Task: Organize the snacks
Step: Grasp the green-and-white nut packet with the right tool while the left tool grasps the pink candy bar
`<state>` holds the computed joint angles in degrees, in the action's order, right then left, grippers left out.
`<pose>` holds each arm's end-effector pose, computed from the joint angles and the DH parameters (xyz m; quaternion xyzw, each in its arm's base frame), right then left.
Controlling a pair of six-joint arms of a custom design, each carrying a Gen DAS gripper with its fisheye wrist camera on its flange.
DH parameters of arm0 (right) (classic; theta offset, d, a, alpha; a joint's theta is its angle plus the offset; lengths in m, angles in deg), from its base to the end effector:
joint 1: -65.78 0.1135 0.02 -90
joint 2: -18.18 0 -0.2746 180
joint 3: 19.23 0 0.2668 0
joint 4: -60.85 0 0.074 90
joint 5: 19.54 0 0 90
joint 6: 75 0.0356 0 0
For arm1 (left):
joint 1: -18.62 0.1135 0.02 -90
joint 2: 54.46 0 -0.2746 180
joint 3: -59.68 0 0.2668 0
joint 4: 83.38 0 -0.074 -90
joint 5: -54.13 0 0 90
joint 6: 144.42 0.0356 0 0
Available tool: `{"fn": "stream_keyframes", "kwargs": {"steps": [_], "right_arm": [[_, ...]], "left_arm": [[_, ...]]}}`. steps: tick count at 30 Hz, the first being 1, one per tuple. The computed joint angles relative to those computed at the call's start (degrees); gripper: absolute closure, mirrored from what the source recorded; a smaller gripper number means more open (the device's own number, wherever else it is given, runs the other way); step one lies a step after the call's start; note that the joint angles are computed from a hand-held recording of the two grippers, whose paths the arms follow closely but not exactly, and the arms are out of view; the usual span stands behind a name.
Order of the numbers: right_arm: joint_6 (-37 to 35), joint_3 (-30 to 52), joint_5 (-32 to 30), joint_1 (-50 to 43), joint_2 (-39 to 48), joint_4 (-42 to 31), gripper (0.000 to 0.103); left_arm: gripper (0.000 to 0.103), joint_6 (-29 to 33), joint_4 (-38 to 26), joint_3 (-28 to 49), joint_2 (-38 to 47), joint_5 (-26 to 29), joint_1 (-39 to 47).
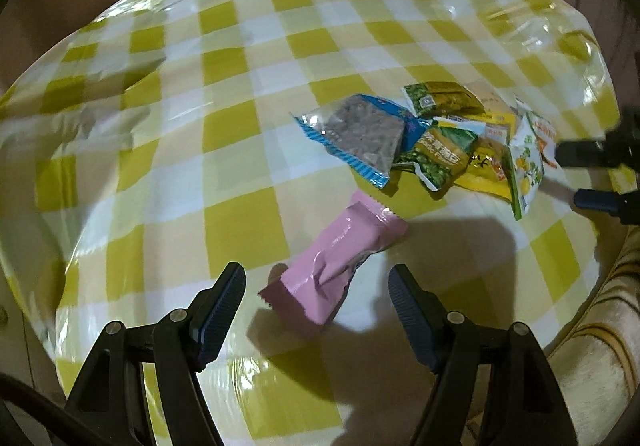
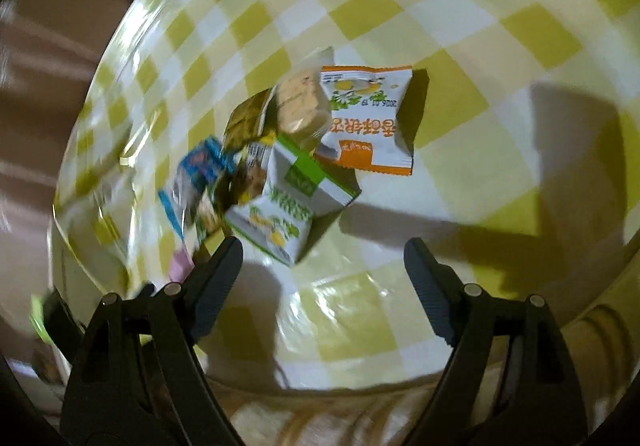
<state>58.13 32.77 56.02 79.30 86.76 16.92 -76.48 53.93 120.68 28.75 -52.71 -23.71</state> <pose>0.2204 0.0621 0.1986 0.2142 0.9357 0.2268 0.1646 0.2142 -0.1812 0.1875 0.1386 0.9561 0.0064 0.2581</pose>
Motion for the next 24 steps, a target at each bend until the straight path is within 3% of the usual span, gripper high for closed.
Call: {"fn": "stream_keyframes", "kwargs": {"steps": [4, 11, 15, 20, 22, 24], "right_arm": [[6.12, -0.18, -1.4, 0.04, 2.12, 3.53, 0.018], [11.9, 1.91, 2.39, 2.91, 6.25, 7.61, 0.018], [13.89, 2.99, 5.7, 5.7, 8.31, 9.31, 0.019], [13.96, 3.84, 7.36, 6.84, 10.01, 9.36, 0.03], [12.96, 4.42, 8.9, 7.68, 10.69, 8.81, 0.04], [12.28, 4.4, 9.17, 7.76, 10.89, 8.84, 0.046]], "left_arm": [[0.028, 1.63, 1.84, -0.08, 1.14, 2.7, 1.81], [0.03, 2.77, 4.01, -0.99, 1.36, 6.39, 3.46], [0.042, 3.44, 4.38, -0.75, 2.26, 8.39, 4.27], [0.05, 3.84, 4.76, -0.41, 3.08, 9.14, 4.46], [0.066, 3.79, 4.97, -0.65, 2.71, 9.25, 4.59], [0.074, 3.42, 5.16, -1.0, 2.2, 9.76, 4.91]]}}
